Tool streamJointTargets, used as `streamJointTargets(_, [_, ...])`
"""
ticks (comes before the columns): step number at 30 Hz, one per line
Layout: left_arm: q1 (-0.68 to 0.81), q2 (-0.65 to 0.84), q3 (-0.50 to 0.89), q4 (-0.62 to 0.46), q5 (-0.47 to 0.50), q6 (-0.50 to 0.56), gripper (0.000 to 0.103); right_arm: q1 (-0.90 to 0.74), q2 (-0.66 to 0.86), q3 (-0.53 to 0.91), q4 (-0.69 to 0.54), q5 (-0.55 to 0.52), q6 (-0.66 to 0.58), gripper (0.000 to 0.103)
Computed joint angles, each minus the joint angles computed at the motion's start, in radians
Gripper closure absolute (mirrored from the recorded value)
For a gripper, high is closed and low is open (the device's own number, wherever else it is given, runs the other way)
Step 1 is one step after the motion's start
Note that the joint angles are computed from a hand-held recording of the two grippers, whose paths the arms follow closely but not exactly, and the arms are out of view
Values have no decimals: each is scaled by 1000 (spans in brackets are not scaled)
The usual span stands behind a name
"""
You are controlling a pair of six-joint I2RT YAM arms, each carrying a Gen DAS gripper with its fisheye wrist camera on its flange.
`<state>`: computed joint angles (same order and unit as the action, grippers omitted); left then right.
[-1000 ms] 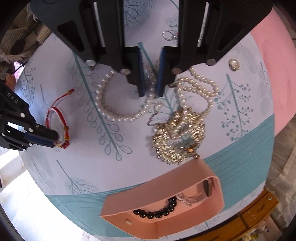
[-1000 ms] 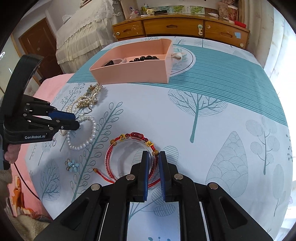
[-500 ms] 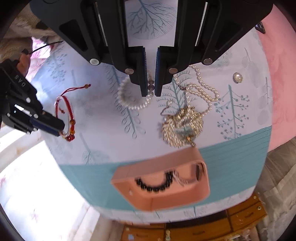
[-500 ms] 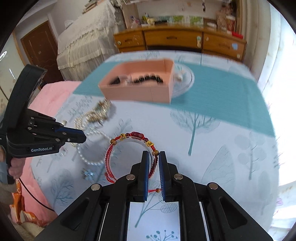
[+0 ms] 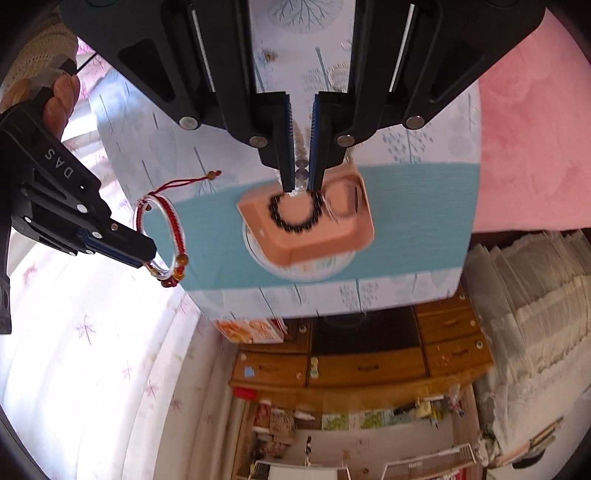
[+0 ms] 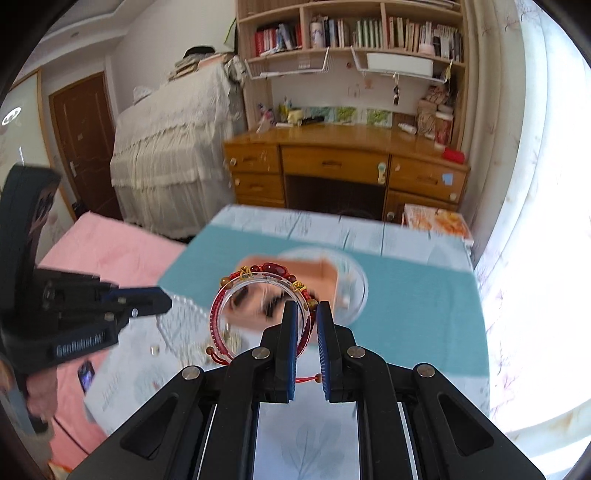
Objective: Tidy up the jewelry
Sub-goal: 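Carry the red and pearl bracelets with both tools over the pink box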
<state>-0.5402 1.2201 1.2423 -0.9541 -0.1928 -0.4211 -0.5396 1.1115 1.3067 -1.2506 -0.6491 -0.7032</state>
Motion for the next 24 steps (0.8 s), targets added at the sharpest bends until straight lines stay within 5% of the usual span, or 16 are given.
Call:
streamJointTargets(9, [173,292,136,140,54,50,98,318,246,176,173,243,349,93])
streamJointTargets(18, [215,591,118,404,93,56,98,452,483,23,423,383,462,93])
streamJointTargets(24, [241,669,112,433,144,53,88,472,573,-75,561,408,477,93])
